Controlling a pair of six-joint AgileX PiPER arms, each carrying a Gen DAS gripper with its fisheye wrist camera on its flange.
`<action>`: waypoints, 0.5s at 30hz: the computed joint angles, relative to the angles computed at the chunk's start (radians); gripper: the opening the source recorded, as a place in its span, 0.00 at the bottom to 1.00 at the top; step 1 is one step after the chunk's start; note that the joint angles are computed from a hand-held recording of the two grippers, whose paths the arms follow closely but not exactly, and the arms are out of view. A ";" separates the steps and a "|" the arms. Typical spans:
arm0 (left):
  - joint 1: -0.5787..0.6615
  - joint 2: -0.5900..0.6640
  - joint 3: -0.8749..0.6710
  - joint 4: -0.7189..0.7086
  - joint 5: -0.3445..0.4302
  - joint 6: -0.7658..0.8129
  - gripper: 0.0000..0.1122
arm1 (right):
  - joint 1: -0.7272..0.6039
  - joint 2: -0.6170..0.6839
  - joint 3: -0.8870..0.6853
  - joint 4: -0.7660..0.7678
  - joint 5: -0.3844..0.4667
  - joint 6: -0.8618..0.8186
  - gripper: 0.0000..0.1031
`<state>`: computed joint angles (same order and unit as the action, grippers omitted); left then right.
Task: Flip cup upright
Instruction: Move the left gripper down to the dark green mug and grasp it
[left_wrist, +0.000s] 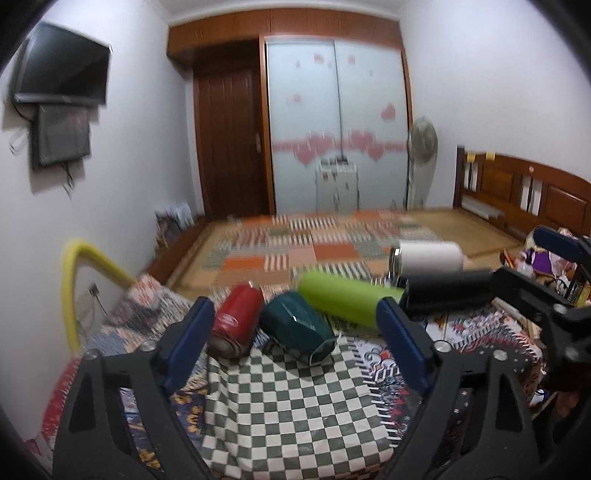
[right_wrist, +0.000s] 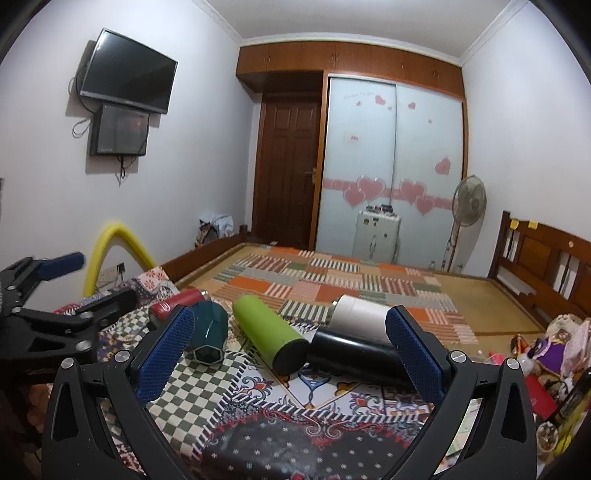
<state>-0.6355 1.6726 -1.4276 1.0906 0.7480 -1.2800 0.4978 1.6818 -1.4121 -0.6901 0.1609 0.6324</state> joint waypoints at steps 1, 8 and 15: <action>0.031 0.027 -0.031 -0.064 -0.025 0.058 0.77 | -0.004 0.018 -0.020 0.057 0.008 -0.059 1.00; 0.174 0.264 -0.313 -0.454 0.001 0.410 0.69 | -0.029 0.116 -0.128 0.247 0.053 -0.265 1.00; 0.215 0.432 -0.565 -0.630 0.153 0.534 0.69 | -0.074 0.133 -0.132 0.418 0.056 -0.423 1.00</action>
<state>-0.4208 2.1042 -1.9929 0.4605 0.9009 -0.7459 0.4242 1.8148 -1.5439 -0.2721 0.2169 0.2096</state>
